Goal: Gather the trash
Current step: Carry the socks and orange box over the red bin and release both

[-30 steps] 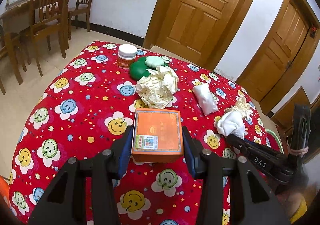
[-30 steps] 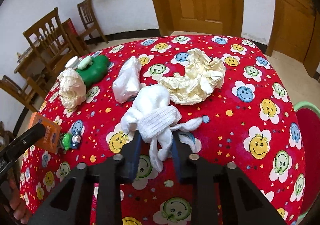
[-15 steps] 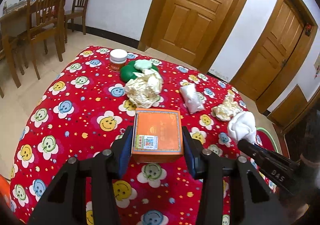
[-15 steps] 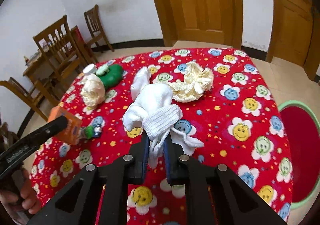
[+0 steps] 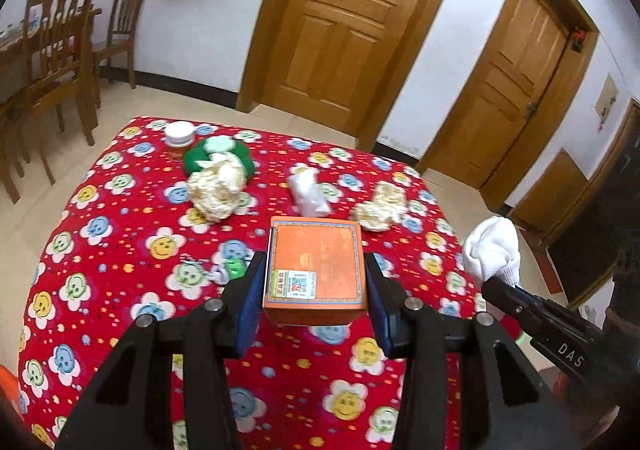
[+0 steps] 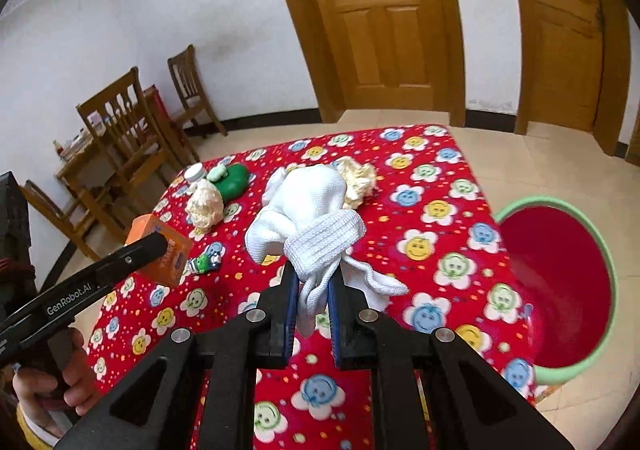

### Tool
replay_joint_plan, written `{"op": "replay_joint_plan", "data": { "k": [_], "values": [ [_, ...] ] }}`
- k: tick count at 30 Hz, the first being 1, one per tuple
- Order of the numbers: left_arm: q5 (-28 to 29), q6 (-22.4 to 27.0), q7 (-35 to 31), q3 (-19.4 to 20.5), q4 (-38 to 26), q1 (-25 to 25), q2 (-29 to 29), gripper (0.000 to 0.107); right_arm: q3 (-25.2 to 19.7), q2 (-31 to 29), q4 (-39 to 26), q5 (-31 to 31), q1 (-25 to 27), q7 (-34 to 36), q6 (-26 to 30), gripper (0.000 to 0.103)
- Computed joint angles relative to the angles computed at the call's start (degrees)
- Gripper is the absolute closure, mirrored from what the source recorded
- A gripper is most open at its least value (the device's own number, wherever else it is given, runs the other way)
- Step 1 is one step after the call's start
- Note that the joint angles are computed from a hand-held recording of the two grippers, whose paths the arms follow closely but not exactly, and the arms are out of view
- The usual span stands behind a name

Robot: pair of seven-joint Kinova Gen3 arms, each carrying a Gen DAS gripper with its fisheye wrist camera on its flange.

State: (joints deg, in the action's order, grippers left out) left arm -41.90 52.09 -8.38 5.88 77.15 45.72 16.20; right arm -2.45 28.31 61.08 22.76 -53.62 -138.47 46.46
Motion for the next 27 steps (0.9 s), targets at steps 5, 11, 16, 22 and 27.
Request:
{"op": "replay_joint_plan", "data": {
  "k": [5,11,16,22,27],
  "values": [
    [1.64,-0.5,-3.89,0.93,-3.17,0.51,1.27,0.061,1.6,-3.95,5.86,3.74,-1.43,-5.42,-1.8,0.09],
    [5.62,-1.35,-10.73,0.91,-8.54,1.37,4.05,0.061,1.27,-7.86,12.03,9.08,-1.24,-13.11,-2.77,0.09],
    [8.83,-0.64,-16.91,0.0,-14.63,2.83,7.55,0.061,0.13,-10.46,16.21,12.5,0.28,-18.79,-2.89,0.089],
    [12.44,1.23,-24.21,-1.65,-22.94,4.44,12.26,0.061,-1.25,-12.77,20.34,16.16,2.3,-24.86,-2.25,0.089],
    [15.39,2.86,-28.75,-3.27,-29.89,5.49,16.54,0.061,-2.35,-13.99,23.44,17.76,4.6,-28.49,-1.87,0.089]
  ]
}}
